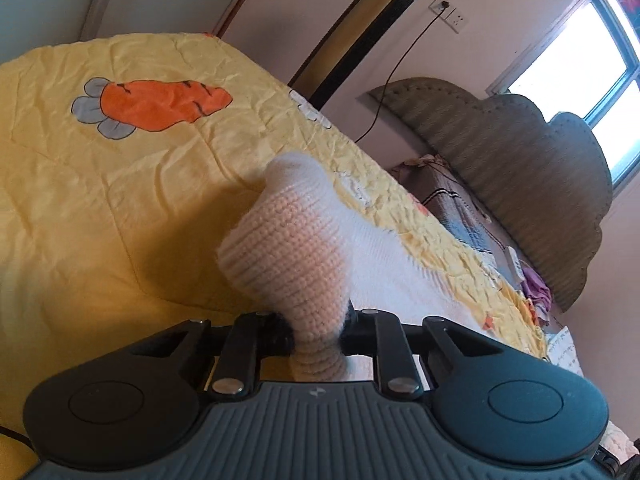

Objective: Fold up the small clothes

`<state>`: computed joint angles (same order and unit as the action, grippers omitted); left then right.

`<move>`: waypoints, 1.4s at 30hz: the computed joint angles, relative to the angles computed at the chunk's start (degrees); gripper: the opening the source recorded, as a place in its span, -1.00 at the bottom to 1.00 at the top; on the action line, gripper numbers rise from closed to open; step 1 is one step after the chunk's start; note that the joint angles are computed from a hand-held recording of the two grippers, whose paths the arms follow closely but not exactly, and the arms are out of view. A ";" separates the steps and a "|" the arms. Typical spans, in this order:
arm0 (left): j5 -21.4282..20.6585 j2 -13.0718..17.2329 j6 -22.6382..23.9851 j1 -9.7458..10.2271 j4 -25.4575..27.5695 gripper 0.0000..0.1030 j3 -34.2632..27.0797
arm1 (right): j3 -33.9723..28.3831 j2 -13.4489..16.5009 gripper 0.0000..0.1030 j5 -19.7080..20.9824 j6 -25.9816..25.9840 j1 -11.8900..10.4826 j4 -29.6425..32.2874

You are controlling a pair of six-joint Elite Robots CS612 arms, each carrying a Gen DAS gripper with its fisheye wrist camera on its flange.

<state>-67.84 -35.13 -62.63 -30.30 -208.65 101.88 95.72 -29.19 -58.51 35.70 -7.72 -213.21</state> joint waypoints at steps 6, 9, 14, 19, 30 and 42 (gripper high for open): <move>-2.28 -3.63 1.05 -1.84 -8.84 -0.73 9.14 | 5.91 -3.59 -0.44 6.47 -3.48 -2.15 -3.21; -2.12 -4.26 0.32 -4.02 -13.02 -0.74 14.66 | 11.43 -5.31 -0.44 10.42 -4.38 -4.28 -5.22; 1.29 -3.51 2.18 -6.76 -10.20 -0.74 18.65 | 20.65 -5.69 -0.45 14.20 -4.23 -8.06 -9.21; 10.22 -5.13 4.32 -8.08 -12.76 -0.73 22.06 | 23.37 -6.98 -0.16 7.93 -12.37 -8.27 -5.24; 7.13 -4.98 19.59 -1.63 5.23 0.77 7.46 | 12.39 -8.25 0.52 -1.39 -27.22 -5.14 -0.28; 2.90 0.29 30.79 0.65 22.50 -0.62 -6.68 | -1.01 -4.08 -0.68 -8.84 -44.99 0.63 21.25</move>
<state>-64.94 -34.84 -31.84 -29.65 -186.15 95.20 94.71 -33.28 -67.35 -9.30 -7.10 -191.96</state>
